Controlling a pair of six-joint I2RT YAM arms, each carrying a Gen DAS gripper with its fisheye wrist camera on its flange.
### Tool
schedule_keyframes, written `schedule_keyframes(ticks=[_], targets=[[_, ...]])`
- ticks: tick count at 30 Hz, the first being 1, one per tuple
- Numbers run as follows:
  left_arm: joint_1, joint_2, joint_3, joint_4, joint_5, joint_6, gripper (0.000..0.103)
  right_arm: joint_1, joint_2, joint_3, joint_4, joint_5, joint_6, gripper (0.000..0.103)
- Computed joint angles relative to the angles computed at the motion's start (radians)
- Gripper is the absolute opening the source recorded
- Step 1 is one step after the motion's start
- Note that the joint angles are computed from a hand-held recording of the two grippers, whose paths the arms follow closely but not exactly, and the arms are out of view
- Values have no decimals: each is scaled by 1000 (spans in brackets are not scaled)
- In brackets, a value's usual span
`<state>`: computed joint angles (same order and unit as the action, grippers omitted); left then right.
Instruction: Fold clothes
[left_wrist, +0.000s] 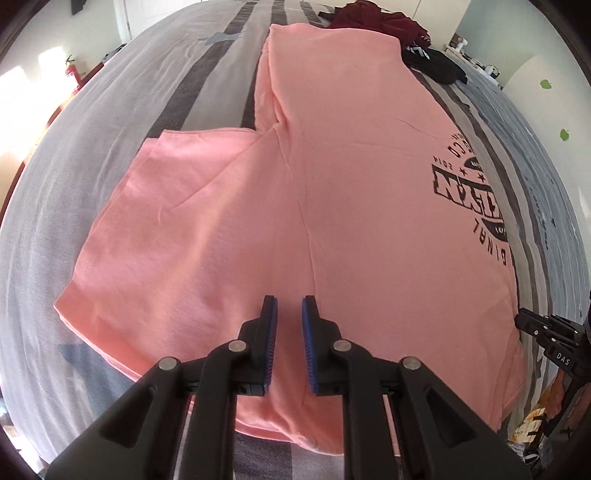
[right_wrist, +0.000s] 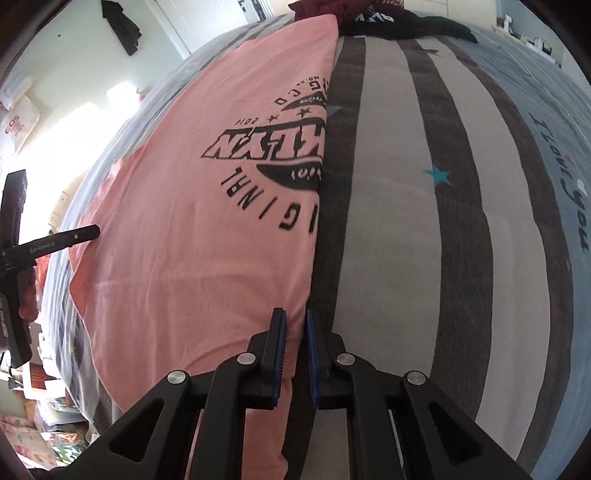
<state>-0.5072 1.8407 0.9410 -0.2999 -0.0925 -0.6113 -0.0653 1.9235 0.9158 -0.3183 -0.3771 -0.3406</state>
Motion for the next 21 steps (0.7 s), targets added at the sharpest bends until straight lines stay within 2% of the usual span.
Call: schedule_keyframes(ticks=[6, 10, 16, 19, 21], targets=[[-30, -45, -113, 41, -15, -20, 12, -15, -154, -256, 91, 31, 47, 11], [-48, -93, -160, 39, -34, -51, 12, -43, -217, -338, 92, 12, 38, 12], [-55, -200, -167, -33, -93, -120, 12, -32, -297, -302, -27, 57, -38, 12], [-16, -228, -187, -12, -106, -92, 12, -40, -384, -261, -114, 27, -73, 12], [13, -239, -203, 9, -111, -66, 12, -11, -381, -224, -131, -5, -71, 12]])
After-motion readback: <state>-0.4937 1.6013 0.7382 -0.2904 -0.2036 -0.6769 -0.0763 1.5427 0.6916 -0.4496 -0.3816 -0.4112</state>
